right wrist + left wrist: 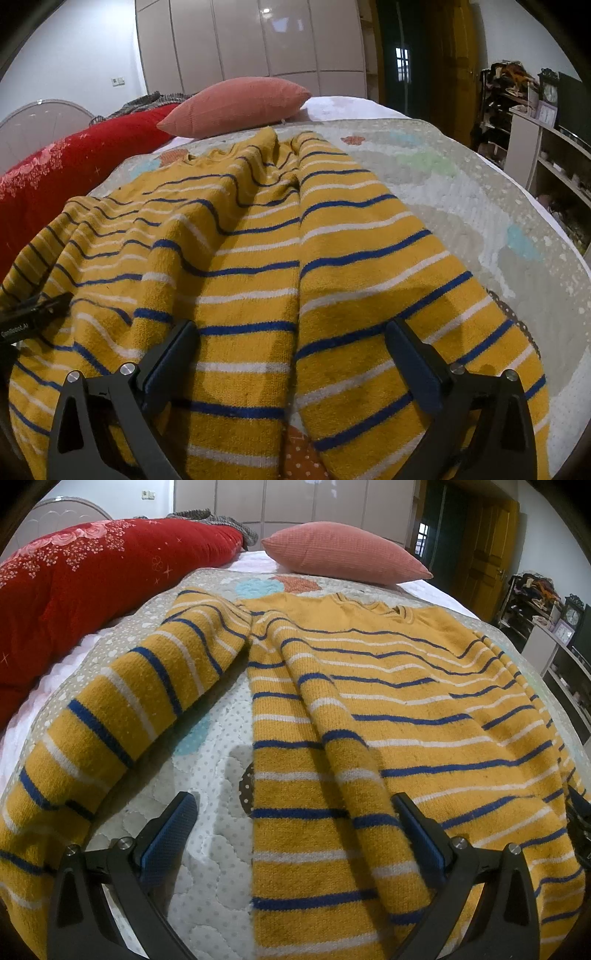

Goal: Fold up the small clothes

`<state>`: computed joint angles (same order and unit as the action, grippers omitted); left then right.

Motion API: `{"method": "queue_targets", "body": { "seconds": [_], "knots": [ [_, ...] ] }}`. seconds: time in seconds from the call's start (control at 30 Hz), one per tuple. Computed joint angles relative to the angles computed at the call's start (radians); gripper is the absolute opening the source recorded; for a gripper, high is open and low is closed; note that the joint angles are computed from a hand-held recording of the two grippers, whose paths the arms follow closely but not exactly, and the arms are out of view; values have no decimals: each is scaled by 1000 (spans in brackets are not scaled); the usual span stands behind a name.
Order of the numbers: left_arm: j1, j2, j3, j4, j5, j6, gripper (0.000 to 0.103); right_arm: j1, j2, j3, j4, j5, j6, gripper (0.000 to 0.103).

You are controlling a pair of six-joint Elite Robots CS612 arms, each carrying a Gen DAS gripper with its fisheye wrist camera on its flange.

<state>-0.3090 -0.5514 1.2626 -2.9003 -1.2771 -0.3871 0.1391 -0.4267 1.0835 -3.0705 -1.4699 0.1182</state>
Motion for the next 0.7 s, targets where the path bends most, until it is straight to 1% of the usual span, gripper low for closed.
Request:
{"method": "queue_targets", "body": {
  "seconds": [0.03, 0.07, 0.1, 0.13, 0.17, 0.23, 0.27, 0.3, 0.33, 0.37, 0.4, 0.43, 0.47, 0.5, 0.53, 0.57, 0.6, 0.63, 0.67, 0.7],
  "knots": [
    [2, -4, -3, 16, 5, 8, 103, -2, 0, 3, -8, 7, 2, 103],
    [2, -8, -1, 14, 33, 17, 103, -2, 0, 5, -11, 11, 1, 103],
    [2, -13, 7, -3, 77, 23, 103, -3, -1, 5, -10, 14, 0, 103],
    [6, -16, 13, -17, 98, 17, 103, -4, -2, 7, -11, 16, -3, 103],
    [11, -22, 16, -12, 140, 14, 103, -4, -2, 9, -14, 18, -5, 103],
    [13, -29, 9, 51, 275, -13, 103, -5, -2, 12, -22, 22, -6, 103],
    [19, -36, 13, 71, 328, -35, 103, -5, -2, 13, -29, 24, -4, 103],
    [25, -45, 25, 70, 343, -58, 103, -5, -2, 13, -31, 24, -2, 103],
    [32, -61, 42, 74, 336, -85, 103, -5, -1, 14, -36, 25, -2, 103],
    [42, -79, 60, 88, 286, -122, 103, -5, -1, 15, -39, 27, -1, 103],
    [48, -97, 85, 65, 236, -141, 103, -6, -1, 16, -44, 28, 1, 103],
    [52, -107, 113, 11, 189, -148, 103, -6, -1, 18, -48, 30, 2, 103],
    [54, -119, 142, -44, 119, -147, 103, -6, -1, 18, -50, 30, 3, 103],
    [51, -128, 163, -76, 57, -138, 103, -5, -1, 19, -51, 29, 3, 103],
    [49, -131, 183, -114, 10, -128, 103, -5, -1, 18, -50, 28, 3, 103],
    [48, -128, 199, -158, -64, -115, 103, -5, -1, 18, -50, 28, 2, 103],
    [43, -130, 206, -160, -118, -105, 103, -5, -1, 19, -50, 26, 2, 103],
    [39, -126, 209, -170, -201, -91, 98, -4, -2, 19, -51, 25, 2, 103],
    [35, -123, 210, -168, -251, -86, 93, -4, -2, 19, -51, 25, 2, 103],
    [29, -118, 207, -159, -281, -80, 79, -5, -2, 20, -52, 26, 2, 103]
  ]
}}
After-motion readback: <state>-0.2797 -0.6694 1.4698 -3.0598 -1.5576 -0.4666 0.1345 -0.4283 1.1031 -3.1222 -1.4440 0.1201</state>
